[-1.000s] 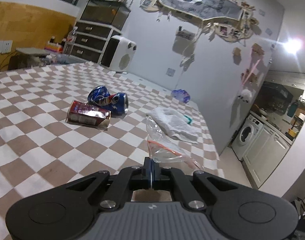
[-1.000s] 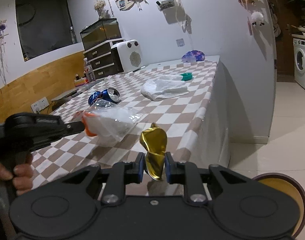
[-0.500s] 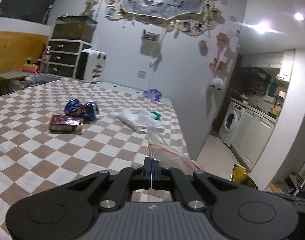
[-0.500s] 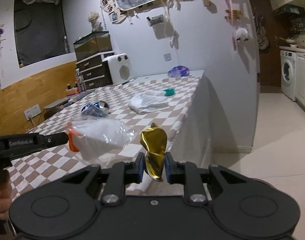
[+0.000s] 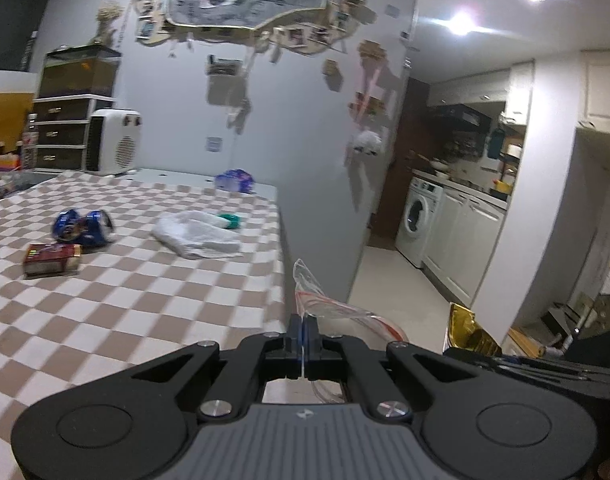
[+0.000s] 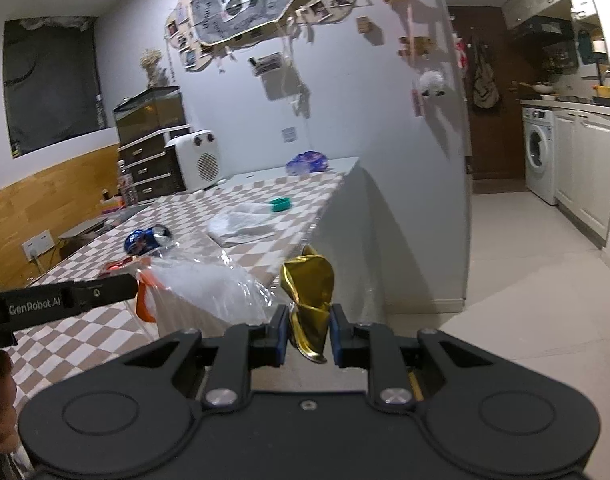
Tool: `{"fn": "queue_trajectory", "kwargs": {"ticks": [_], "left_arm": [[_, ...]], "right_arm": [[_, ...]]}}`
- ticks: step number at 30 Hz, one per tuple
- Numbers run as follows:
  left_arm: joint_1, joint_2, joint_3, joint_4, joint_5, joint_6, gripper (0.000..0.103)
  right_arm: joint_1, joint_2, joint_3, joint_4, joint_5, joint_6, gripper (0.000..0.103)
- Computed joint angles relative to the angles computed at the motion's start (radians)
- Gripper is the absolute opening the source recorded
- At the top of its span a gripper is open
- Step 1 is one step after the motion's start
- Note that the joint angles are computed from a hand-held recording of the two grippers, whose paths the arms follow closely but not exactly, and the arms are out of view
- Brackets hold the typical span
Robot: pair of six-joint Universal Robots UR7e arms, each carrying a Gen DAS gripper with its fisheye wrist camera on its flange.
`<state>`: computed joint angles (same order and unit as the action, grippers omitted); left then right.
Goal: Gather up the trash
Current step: 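Carry the zip bag in the left tool and gold wrapper in the right tool over the wastebasket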
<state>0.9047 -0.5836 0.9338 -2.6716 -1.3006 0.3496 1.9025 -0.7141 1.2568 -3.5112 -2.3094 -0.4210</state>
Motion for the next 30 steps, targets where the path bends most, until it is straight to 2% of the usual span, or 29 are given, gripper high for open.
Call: {"fn": "queue_trajectory", "kwargs": {"ticks": [12, 19, 25, 30], "left_arm": [[-0.052, 0.031, 0.073, 0.020, -0.021, -0.004, 0.000], [-0.072, 0.069, 0.091, 0.042, -0.027, -0.029, 0.000], [-0.074, 0.141, 0.040, 0.090, -0.016, -0.067, 0.000], [-0.057, 0.233, -0.064, 0.165, 0.009, -0.104, 0.000]], "right_arm": [[-0.044, -0.129, 0.199, -0.112, -0.043, 0.025, 0.022], [-0.086, -0.197, 0.303, -0.140, -0.055, 0.059, 0.022], [-0.135, -0.240, 0.369, -0.122, -0.058, 0.111, 0.022], [-0.188, -0.262, 0.409, -0.085, -0.052, 0.171, 0.022]]}}
